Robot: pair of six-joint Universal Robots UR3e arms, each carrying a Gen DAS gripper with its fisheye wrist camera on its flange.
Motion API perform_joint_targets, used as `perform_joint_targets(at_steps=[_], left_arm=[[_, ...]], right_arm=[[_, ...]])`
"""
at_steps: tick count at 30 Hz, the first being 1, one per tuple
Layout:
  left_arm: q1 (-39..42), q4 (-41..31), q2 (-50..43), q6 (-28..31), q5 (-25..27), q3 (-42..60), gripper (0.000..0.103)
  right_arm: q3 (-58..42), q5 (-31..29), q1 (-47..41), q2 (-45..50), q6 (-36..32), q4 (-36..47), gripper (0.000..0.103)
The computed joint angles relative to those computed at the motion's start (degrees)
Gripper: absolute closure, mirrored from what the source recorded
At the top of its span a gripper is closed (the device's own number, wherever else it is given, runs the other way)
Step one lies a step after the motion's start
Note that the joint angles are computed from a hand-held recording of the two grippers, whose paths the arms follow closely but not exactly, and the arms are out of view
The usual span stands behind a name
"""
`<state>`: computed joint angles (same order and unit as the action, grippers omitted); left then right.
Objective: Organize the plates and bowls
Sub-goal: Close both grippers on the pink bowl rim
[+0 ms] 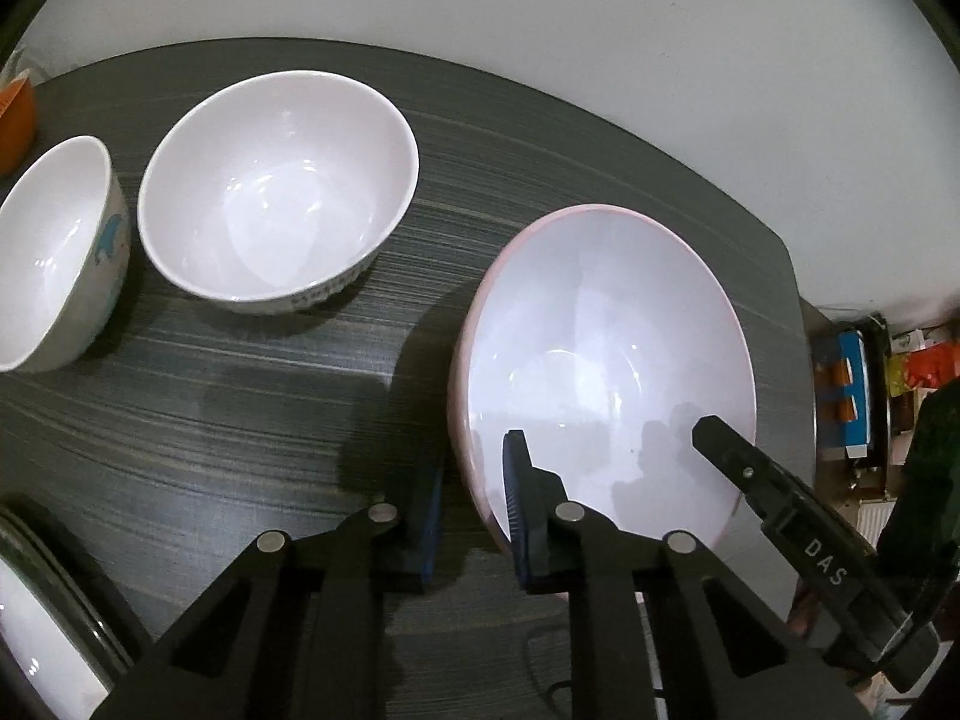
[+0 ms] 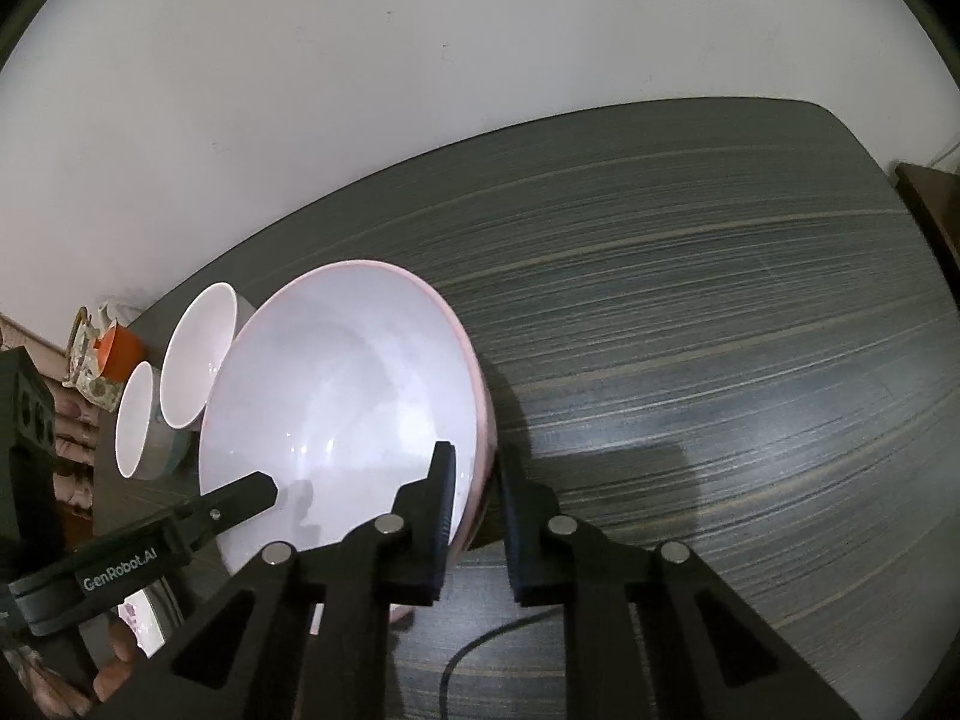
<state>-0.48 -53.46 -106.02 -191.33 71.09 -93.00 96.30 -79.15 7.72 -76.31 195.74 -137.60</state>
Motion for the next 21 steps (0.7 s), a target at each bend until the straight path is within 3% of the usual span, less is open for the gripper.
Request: perform_joint_targets(at_steps=[7,12,21], left_arm=[[0.31,-3.63,5.63,1.28,0.02,-1.35,0.087],[2.18,-6.64,16.7,4.18,0.86,-9.2,0.087],[10.28,-20.04,38.56,12.15,0.56,-22.08,0.087]], right_arm=[[5.07,0.95,0.88,-7.45,1.7,1.17,0.088],[9.7,2.18,3.18,-14.09,4.23,2.01,0.088],[14.41,-1.48,13.6,-20.14,11.32,3.32,0.088]])
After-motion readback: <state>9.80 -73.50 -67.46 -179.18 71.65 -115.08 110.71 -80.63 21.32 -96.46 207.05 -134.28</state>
